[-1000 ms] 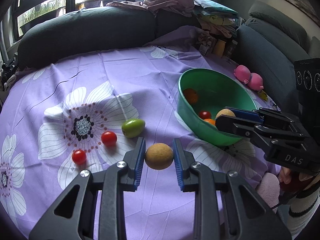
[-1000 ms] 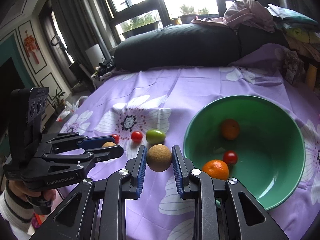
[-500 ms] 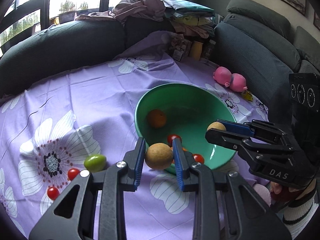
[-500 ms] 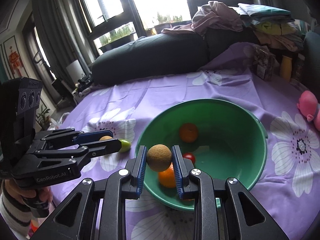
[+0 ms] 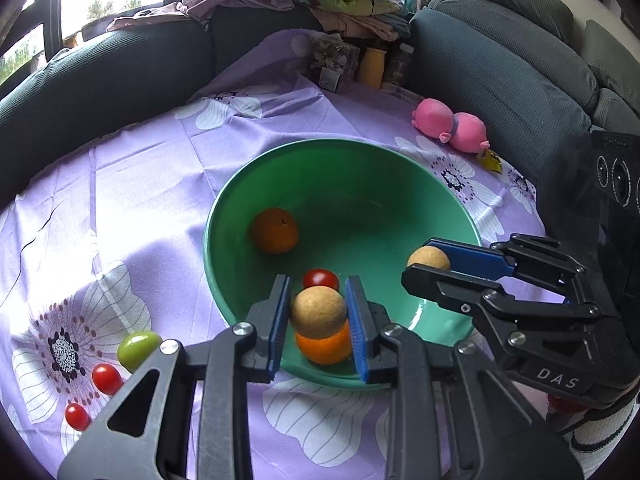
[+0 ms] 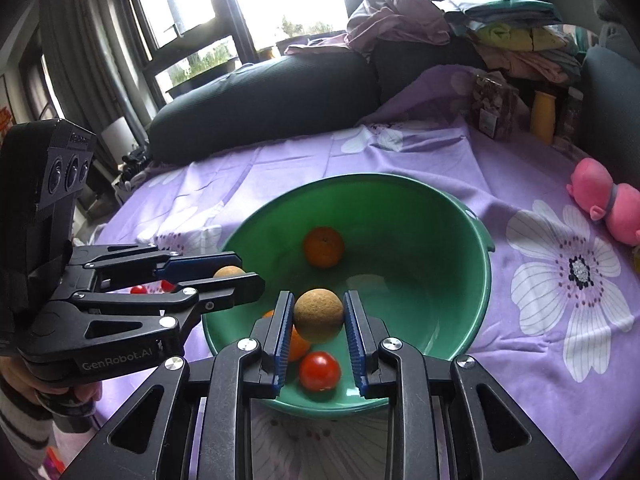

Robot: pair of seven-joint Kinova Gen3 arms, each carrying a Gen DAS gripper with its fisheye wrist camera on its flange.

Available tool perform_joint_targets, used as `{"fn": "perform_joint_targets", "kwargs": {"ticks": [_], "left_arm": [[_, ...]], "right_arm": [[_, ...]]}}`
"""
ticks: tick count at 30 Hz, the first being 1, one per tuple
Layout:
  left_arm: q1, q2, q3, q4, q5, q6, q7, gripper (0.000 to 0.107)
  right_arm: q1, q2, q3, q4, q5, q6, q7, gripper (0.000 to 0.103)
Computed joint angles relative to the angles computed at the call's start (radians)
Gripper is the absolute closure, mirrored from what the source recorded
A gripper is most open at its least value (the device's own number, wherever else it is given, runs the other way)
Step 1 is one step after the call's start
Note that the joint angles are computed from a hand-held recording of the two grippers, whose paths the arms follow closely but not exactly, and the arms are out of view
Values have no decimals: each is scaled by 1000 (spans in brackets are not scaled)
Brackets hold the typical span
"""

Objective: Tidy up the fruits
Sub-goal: 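Carry both tan fruits over the green bowl and open both tools, then withdraw both open tools from the bowl toward the red cherry tomatoes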

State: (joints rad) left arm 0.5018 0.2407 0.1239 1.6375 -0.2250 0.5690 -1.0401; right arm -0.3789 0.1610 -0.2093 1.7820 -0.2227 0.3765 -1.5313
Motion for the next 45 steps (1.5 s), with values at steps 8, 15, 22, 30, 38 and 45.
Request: {"fn": "perform_joint_targets", "kwargs": {"ticks": [8, 15, 22, 30, 38, 45], "left_arm": [[12, 11, -8, -5, -14, 13, 29, 79], [20, -21, -14, 26, -37, -10, 72, 47], [51, -79, -20, 82, -148, -17, 196, 36], [50, -157, 14, 175, -295, 25, 407, 32], [-20, -252, 84, 298, -328, 64, 552, 32], [-118, -367, 154, 411, -337, 85, 665, 32]], "right_arm": [[-12, 14, 15, -17, 23, 41, -39, 76], [-18, 1, 21, -8, 44, 44, -73, 75], [-18, -27, 20, 9, 49, 34, -92, 75], [-16, -52, 2, 20, 14, 37, -51, 75], [-37, -47, -14, 2, -23, 63, 7, 75], [-69, -37, -40, -26, -53, 78, 75, 75]]}}
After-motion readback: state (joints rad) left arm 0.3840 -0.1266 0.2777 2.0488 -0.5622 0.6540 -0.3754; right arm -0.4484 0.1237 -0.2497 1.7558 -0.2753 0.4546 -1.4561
